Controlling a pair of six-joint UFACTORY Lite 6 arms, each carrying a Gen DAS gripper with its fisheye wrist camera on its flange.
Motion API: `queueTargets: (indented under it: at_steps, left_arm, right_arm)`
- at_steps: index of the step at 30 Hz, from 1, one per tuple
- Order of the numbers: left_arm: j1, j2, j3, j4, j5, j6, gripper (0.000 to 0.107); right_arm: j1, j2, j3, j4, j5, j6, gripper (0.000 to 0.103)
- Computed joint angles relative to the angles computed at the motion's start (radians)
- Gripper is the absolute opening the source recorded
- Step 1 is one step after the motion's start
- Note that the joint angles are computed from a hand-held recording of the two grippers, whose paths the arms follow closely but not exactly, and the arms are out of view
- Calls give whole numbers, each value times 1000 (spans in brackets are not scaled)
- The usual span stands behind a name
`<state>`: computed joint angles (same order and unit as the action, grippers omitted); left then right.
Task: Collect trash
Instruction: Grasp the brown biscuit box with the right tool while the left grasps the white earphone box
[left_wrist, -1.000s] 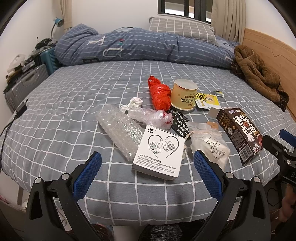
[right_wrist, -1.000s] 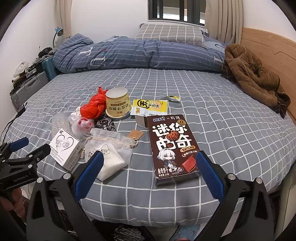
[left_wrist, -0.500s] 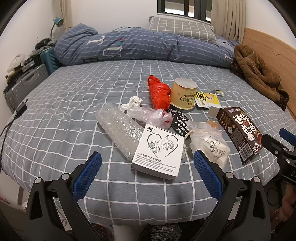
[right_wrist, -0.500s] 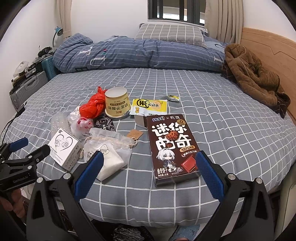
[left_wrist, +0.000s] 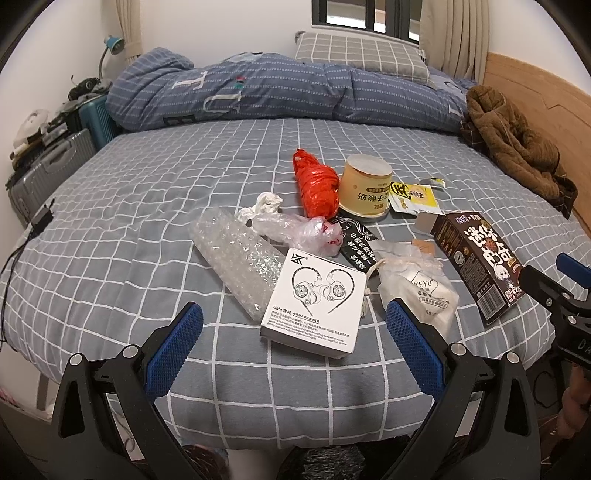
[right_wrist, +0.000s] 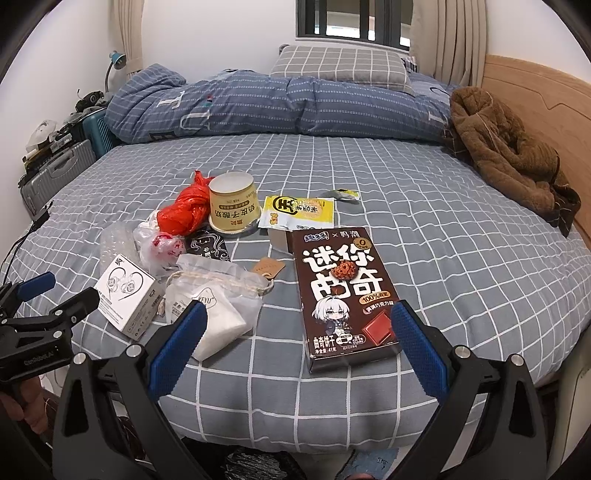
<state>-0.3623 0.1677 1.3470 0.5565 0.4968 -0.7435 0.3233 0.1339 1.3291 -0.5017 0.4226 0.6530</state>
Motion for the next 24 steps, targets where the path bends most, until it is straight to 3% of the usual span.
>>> queueTargets:
  at_steps: [7,18,24]
  left_arm:
    - [21,74,43,-37,-2,69,97]
    - [58,182,88,-157,-36,222,97]
    - [59,229,128,-219,-45,298,97]
  right_arm:
    - [-49,88,75,15,3,-68,96]
    - [-171,277,191,252,-6,-313,96]
    - [-171,342,233,255,17,-322,96]
